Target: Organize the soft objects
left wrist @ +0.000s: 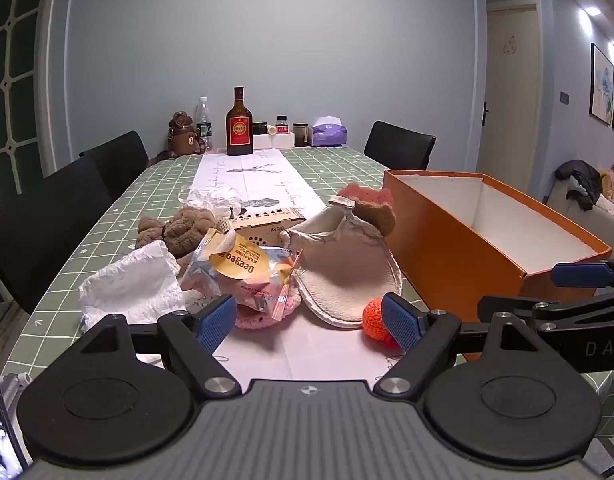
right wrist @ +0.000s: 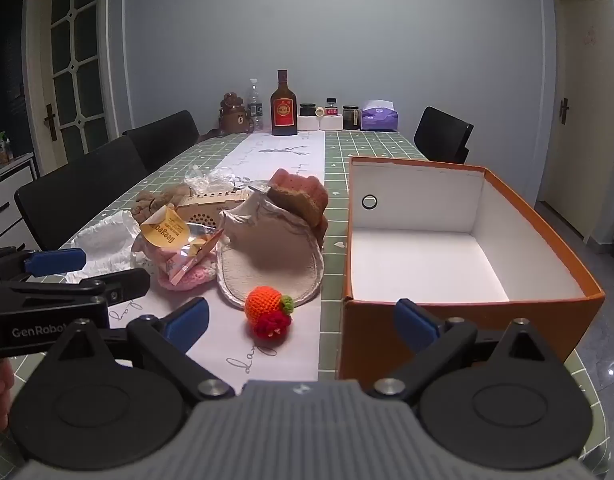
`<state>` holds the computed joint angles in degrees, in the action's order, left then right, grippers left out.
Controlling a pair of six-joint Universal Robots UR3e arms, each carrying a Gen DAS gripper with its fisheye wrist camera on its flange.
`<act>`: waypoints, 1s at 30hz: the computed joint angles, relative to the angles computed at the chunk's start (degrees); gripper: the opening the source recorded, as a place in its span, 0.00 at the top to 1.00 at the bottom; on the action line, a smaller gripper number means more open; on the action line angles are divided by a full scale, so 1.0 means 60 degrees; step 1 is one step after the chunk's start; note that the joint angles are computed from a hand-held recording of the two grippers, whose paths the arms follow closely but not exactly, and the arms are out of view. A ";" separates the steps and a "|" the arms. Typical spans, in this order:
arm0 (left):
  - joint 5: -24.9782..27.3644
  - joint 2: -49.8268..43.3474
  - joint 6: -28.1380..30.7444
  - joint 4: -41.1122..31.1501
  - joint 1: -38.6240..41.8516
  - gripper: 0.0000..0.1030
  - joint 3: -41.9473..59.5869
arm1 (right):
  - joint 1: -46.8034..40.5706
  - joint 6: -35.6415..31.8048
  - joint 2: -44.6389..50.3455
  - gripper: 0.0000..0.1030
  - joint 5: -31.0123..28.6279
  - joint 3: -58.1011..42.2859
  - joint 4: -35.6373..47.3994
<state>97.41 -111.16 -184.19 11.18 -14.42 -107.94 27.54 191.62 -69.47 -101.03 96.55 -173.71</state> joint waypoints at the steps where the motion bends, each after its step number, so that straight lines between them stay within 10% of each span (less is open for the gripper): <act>1: 0.0008 0.0002 0.0001 -0.0024 0.0001 0.06 0.0013 | 0.0021 -0.0035 0.0024 0.06 -0.0048 0.0010 -0.0058; 30: -0.0099 0.0016 -0.0186 -0.0008 0.0099 0.06 -0.0033 | 0.0106 0.0046 0.0080 0.06 -0.0117 -0.0167 0.0248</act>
